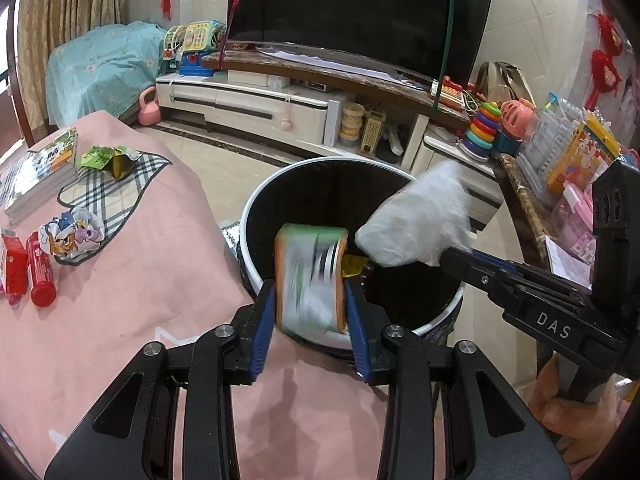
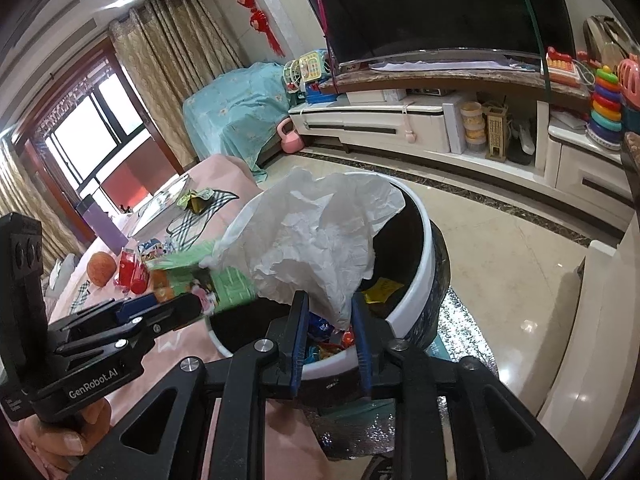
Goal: Collect trash
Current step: 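Open the left gripper to drop the carton while the right gripper releases the white bag, then withdraw both open grippers from the bin back over the bed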
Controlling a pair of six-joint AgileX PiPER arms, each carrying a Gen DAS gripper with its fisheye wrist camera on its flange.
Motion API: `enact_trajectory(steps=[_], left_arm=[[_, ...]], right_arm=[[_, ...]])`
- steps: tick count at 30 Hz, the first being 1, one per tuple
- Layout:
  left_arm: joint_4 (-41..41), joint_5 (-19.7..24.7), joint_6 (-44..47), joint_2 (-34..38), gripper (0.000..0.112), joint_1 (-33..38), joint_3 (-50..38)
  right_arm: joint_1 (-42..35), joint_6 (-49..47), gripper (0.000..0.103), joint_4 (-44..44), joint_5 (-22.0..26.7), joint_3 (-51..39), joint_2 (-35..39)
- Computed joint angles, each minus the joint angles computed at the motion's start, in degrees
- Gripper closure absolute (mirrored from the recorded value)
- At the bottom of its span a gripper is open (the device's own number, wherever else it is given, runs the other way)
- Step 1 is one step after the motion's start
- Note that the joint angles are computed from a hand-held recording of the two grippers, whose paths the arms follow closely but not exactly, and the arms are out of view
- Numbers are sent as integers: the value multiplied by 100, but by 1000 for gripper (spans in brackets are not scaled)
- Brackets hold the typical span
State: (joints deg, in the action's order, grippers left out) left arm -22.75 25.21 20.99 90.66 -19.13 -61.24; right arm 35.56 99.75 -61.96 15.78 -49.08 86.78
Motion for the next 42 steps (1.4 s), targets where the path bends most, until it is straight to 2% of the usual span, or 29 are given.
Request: enact_trajectory(steps=[1, 6, 10, 12, 15, 17, 20, 26, 31, 35, 42], left_arm=[[-88, 10, 76, -20, 68, 32, 16], [-370, -69, 298, -172, 62, 198, 228], [-736, -62, 634, -335, 58, 520, 510], [-882, -20, 778, -413, 56, 694, 629], [-1231, 51, 1135, -588, 52, 1094, 912], [-1383, 80, 1345, -707, 52, 1368, 1091], [-1666, 202, 1743, -843, 49, 1867, 1307], [-2289, 588, 2526, -928, 49, 3048, 1527], [-2470, 886, 2910, -872, 49, 3899, 1533], [-2528, 1046, 3088, -725, 49, 4361, 1475], [-2552, 1187, 3227, -456, 49, 4786, 1258]], right_arm=[[-37, 27, 76, -41, -35, 10, -8], [27, 444, 53, -368, 33, 58, -60], [108, 755, 45, -600, 31, 80, -74], [217, 1051, 31, -854, 60, 70, -67], [392, 1548, 17, -1288, 104, 20, -31], [548, 1583, 12, -1322, 232, -88, 45], [796, 1356, 8, -1137, 338, -334, 217], [1115, 1114, 5, -872, 193, -830, 607], [1335, -90, 4, 248, 169, -1508, 1135], [1479, -950, 4, 1060, 248, -2060, 1569], [1599, -1861, 4, 1750, 305, -2757, 2142]])
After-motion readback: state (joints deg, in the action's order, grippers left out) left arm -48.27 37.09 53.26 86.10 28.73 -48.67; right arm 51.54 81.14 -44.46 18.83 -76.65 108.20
